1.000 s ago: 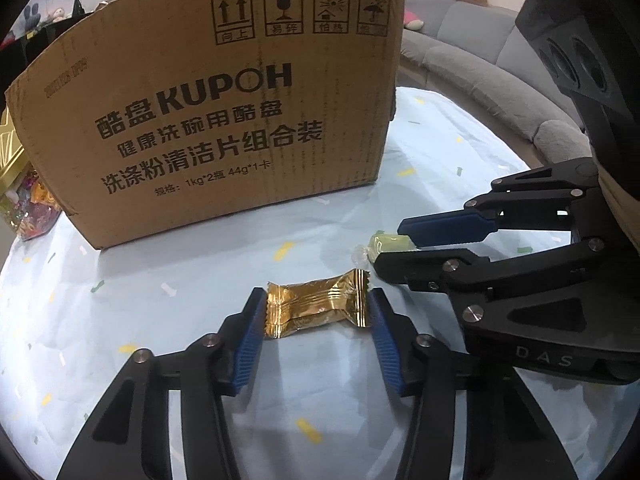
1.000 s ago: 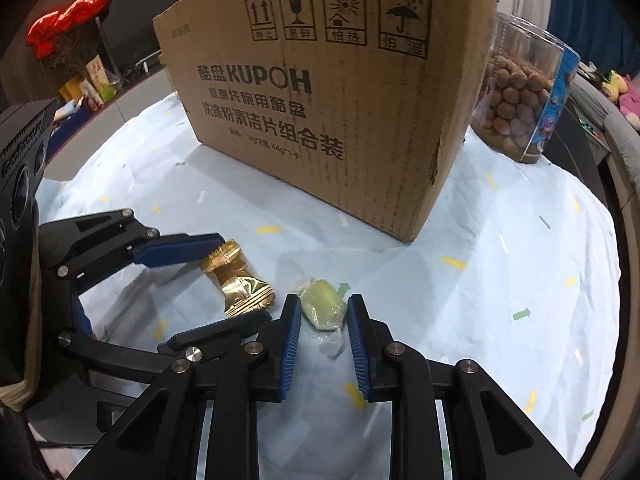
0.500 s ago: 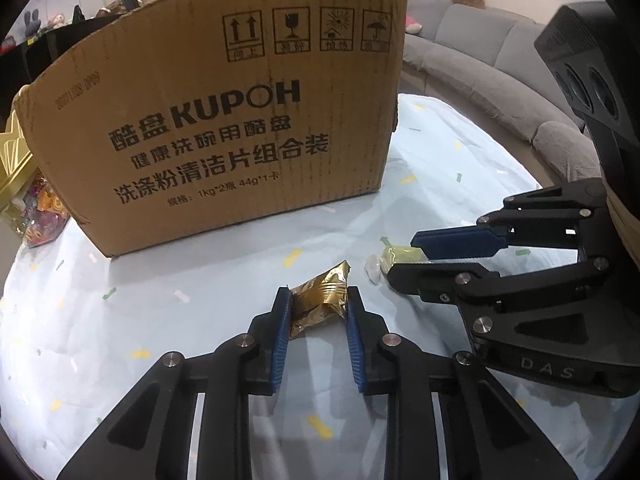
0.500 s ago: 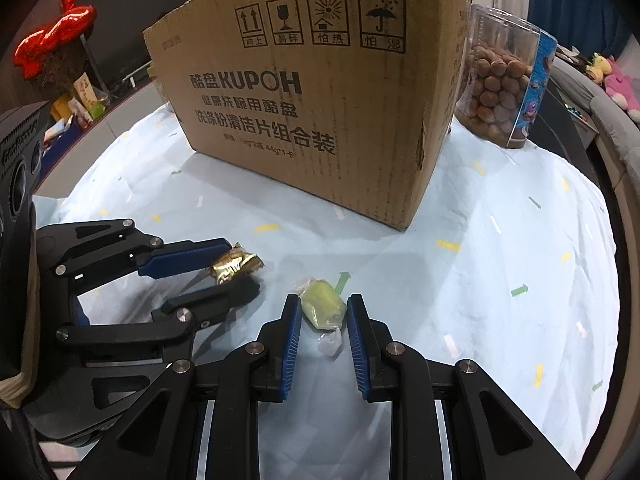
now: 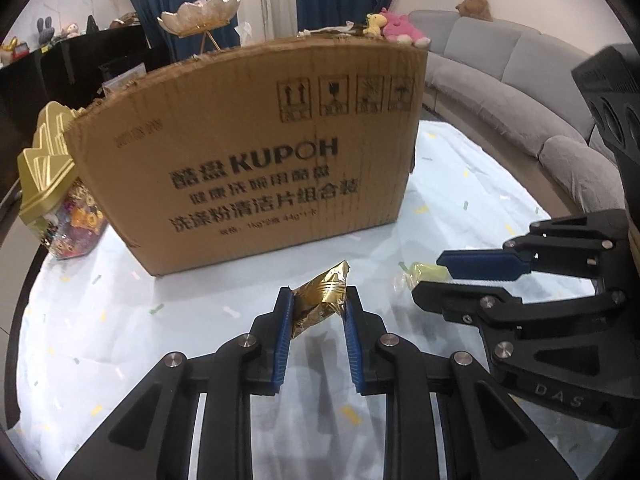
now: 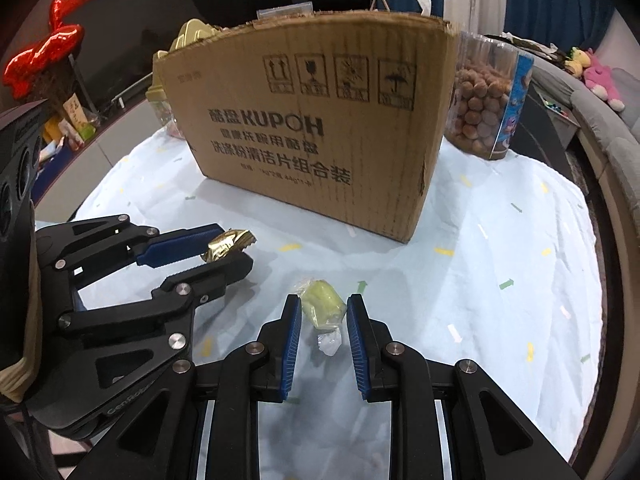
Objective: Organize snacks
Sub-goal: 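Lift and carry both held candies over the cardboard box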
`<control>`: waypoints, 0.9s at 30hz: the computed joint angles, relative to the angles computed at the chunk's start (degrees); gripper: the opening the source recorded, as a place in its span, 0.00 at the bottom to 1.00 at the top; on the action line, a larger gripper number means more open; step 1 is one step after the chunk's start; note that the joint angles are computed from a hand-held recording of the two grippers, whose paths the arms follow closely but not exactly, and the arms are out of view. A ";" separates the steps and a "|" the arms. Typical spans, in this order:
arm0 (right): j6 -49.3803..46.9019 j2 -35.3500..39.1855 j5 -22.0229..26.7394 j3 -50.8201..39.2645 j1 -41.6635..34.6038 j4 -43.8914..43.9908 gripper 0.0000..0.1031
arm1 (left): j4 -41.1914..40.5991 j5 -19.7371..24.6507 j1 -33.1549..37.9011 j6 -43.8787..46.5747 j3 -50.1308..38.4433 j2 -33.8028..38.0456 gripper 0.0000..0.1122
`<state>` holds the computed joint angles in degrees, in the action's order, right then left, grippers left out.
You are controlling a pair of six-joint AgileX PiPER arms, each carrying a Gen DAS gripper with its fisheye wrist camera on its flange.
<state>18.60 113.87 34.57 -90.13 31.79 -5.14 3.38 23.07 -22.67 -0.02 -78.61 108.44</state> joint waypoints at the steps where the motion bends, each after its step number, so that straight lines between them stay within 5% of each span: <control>1: 1.40 -0.46 0.27 0.04 0.40 -0.94 0.24 | 0.03 0.05 0.15 0.10 0.20 -0.57 0.22; 15: 17.00 -4.44 5.43 -2.50 5.89 -12.27 0.24 | -3.15 2.92 3.30 2.18 0.68 -7.47 0.22; 27: 25.52 -3.40 14.90 -11.15 11.64 -21.19 0.24 | -3.80 5.69 6.16 2.59 0.71 -12.49 0.22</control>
<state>44.11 110.47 49.47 -101.29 43.42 -26.33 -0.43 28.76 -16.51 2.57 -77.91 95.95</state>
